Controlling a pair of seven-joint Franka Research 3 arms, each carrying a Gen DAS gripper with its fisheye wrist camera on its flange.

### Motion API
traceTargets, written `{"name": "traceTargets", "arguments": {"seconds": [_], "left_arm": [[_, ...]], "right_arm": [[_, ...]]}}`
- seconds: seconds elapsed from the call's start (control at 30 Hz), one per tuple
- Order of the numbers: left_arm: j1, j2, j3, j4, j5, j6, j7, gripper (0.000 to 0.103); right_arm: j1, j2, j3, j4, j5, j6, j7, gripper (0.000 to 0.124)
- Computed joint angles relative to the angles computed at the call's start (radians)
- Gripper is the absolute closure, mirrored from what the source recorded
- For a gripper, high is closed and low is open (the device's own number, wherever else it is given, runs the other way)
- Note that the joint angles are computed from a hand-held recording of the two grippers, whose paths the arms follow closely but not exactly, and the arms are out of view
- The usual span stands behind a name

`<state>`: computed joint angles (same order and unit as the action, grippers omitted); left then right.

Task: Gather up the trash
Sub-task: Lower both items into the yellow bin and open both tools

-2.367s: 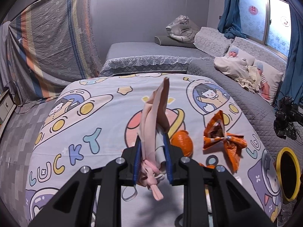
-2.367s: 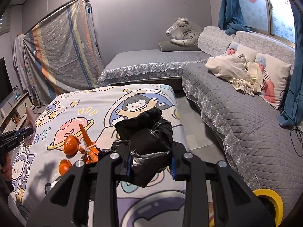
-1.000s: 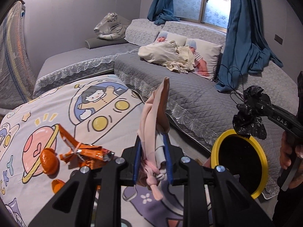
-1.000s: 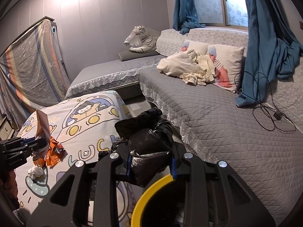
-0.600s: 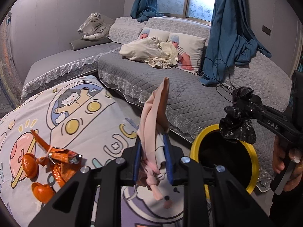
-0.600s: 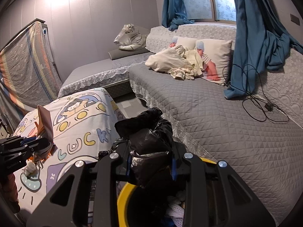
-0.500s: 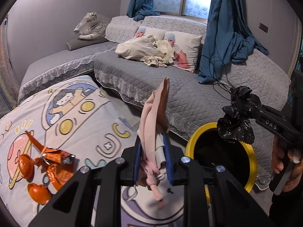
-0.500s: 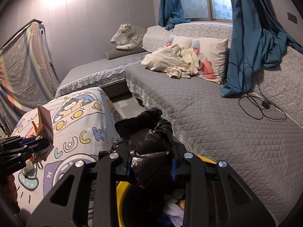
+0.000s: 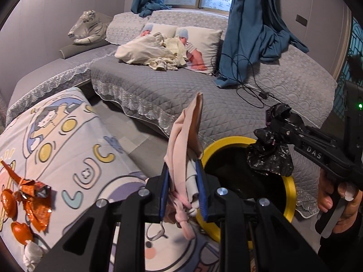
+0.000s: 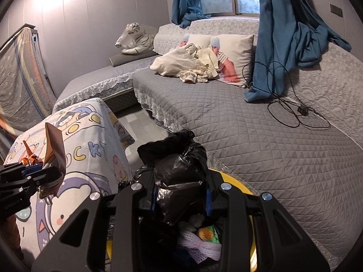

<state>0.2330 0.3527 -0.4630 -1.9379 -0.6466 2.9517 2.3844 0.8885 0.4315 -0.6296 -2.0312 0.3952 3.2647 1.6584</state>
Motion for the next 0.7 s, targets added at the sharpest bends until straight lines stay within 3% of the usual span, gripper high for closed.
{"name": "traceTargets", "arguments": {"seconds": [0.3,0.47,0.7], "left_arm": [[-0.024,0.031,-0.008,0.011,0.022,-0.030,-0.025,0.082],[-0.053,0.055,0.012,0.025,0.078,-0.040,-0.070,0.082],[-0.056,0.083,-0.006,0.035,0.142,-0.051,-0.099,0.082]], "right_arm": [[0.030,0.013,-0.049,-0.021,0.004,-0.011,0.020,0.095],[0.025,0.016,-0.048,-0.028,-0.008,-0.017,0.031,0.095],[0.006,0.025,-0.038,-0.027,-0.023,-0.030,0.054,0.095]]}}
